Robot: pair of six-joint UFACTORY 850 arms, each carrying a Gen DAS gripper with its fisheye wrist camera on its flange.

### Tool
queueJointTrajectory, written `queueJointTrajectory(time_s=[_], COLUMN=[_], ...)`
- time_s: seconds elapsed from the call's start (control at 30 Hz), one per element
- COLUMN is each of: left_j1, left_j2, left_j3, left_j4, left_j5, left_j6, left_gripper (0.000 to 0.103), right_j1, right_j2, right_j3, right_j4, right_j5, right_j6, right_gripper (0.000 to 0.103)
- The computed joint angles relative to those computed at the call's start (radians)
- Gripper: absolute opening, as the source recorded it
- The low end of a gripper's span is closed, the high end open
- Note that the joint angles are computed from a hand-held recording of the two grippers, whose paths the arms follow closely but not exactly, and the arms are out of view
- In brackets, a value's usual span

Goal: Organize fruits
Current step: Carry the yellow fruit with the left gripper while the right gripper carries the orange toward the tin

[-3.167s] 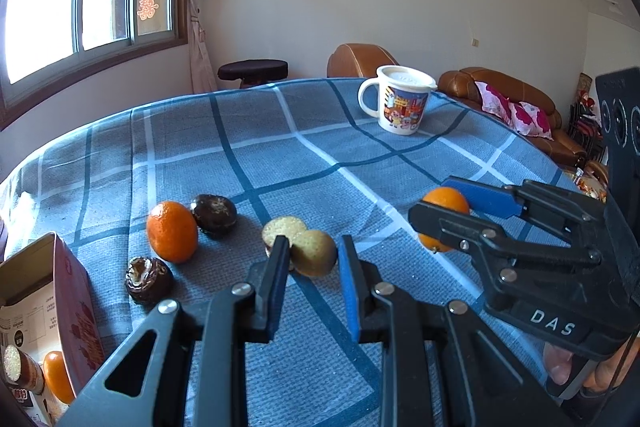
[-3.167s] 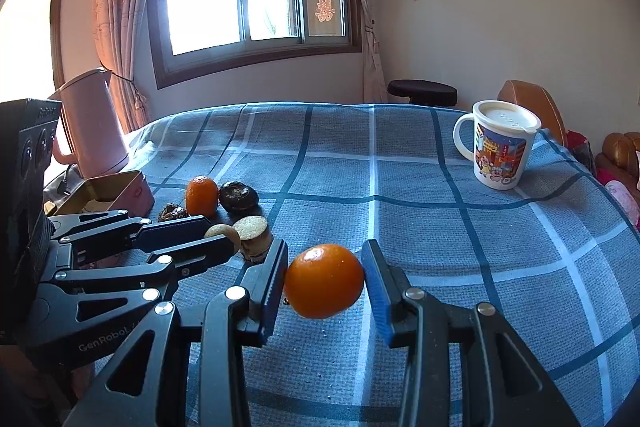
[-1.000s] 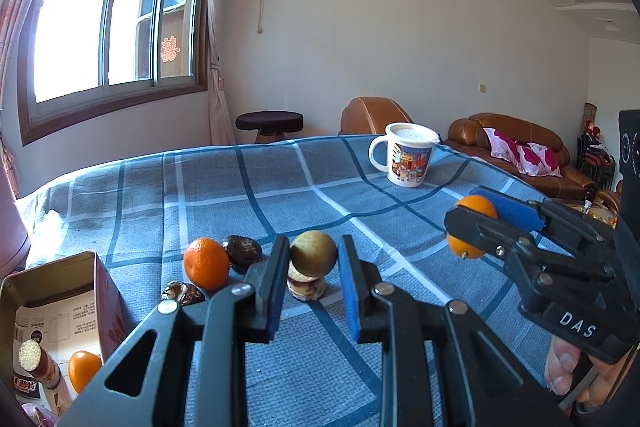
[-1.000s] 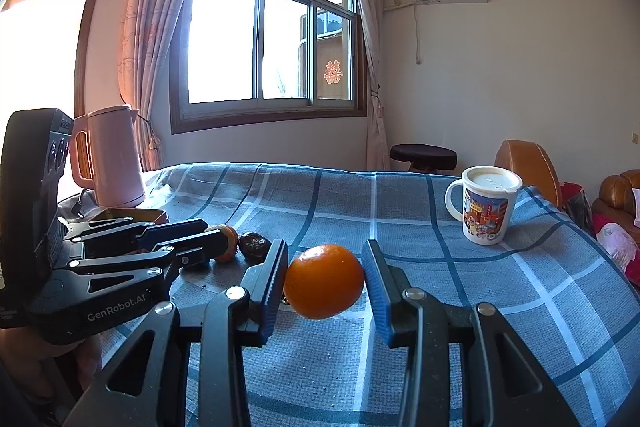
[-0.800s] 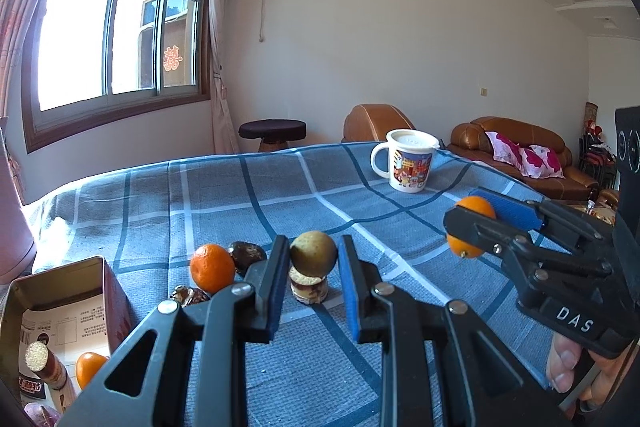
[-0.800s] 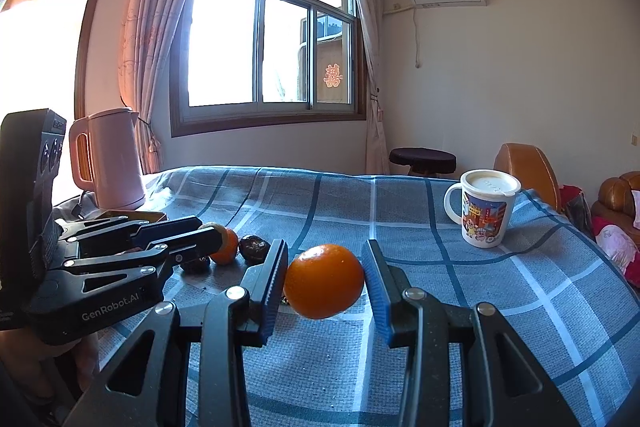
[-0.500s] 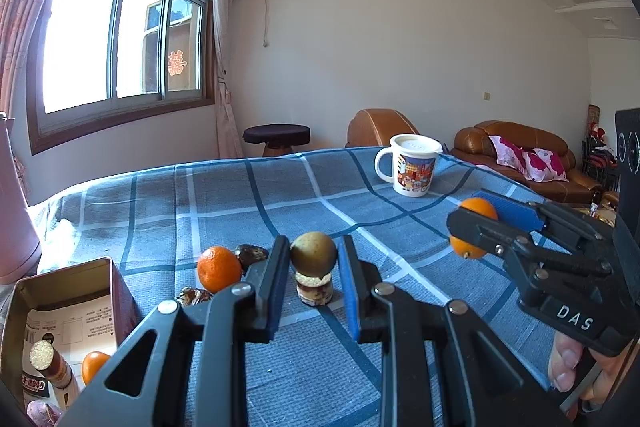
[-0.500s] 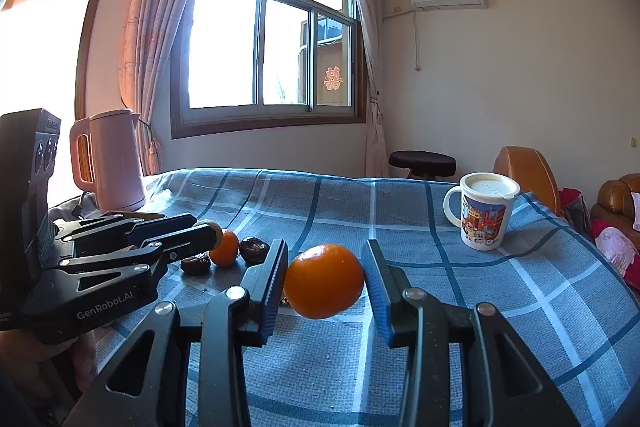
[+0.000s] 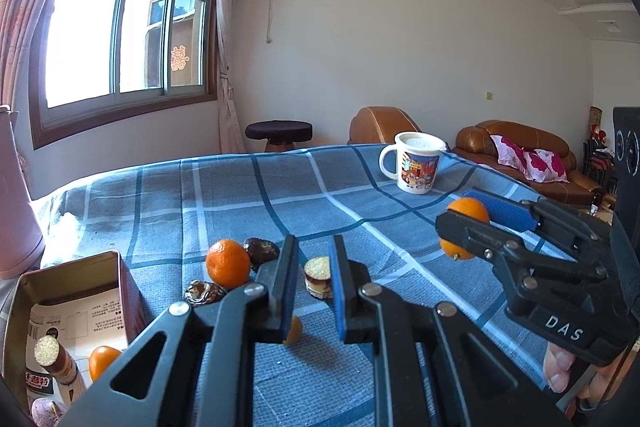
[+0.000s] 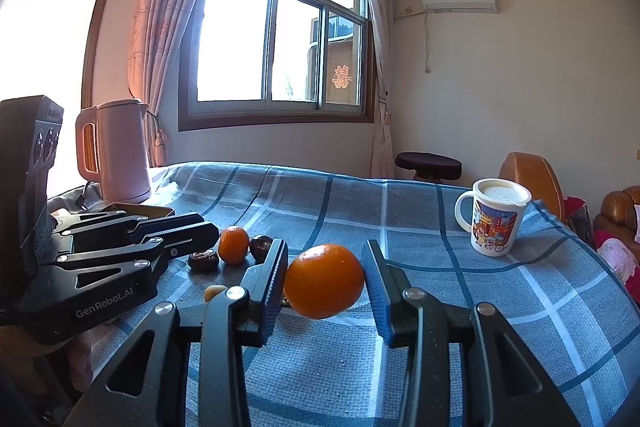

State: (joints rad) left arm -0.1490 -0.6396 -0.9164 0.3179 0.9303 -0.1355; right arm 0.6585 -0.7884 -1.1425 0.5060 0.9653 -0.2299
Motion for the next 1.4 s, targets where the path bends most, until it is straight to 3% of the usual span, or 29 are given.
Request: queueJointTrajectory(time_s=[0.3, 0.5, 0.63, 0.9, 1.13, 1.2, 1.23, 1.33, 1.4], left_j1=[0.060, 0.095, 0.088, 0.029, 0.000, 0.003, 0.003, 0.008, 0.009], left_j2=[-0.008, -0.030, -0.044, -0.082, -0.115, -0.128, -0.133, -0.127, -0.109], left_j3=[-0.039, -0.080, -0.110, -0.194, -0.256, -0.279, -0.288, -0.278, -0.249], left_j4=[0.113, 0.182, 0.202, 0.107, 0.084, 0.165, 0.188, 0.225, 0.171], left_j5=[-0.108, -0.177, -0.250, -0.453, -0.565, -0.590, -0.602, -0.579, -0.543], left_j6=[-0.144, -0.259, -0.268, -0.141, -0.100, -0.184, -0.209, -0.233, -0.171], left_gripper=[0.017, 0.037, 0.057, 0.052, 0.049, 0.043, 0.029, 0.027, 0.027], right_j1=[0.006, 0.004, 0.000, -0.003, -0.006, -0.006, -0.006, -0.005, -0.004], right_j2=[0.010, 0.014, 0.017, 0.018, 0.018, 0.017, 0.017, 0.017, 0.018], right_j3=[0.020, 0.028, 0.033, 0.036, 0.037, 0.034, 0.033, 0.032, 0.032], right_j4=[0.007, -0.008, -0.022, -0.041, -0.060, -0.063, -0.064, -0.065, -0.071], right_j5=[0.007, 0.008, 0.010, 0.010, 0.009, 0.002, 0.001, -0.001, -0.005], right_j6=[0.017, 0.031, 0.046, 0.060, 0.068, 0.065, 0.064, 0.060, 0.061], right_gripper=[0.040, 0.040, 0.040, 0.040, 0.041, 0.040, 0.041, 0.040, 0.040])
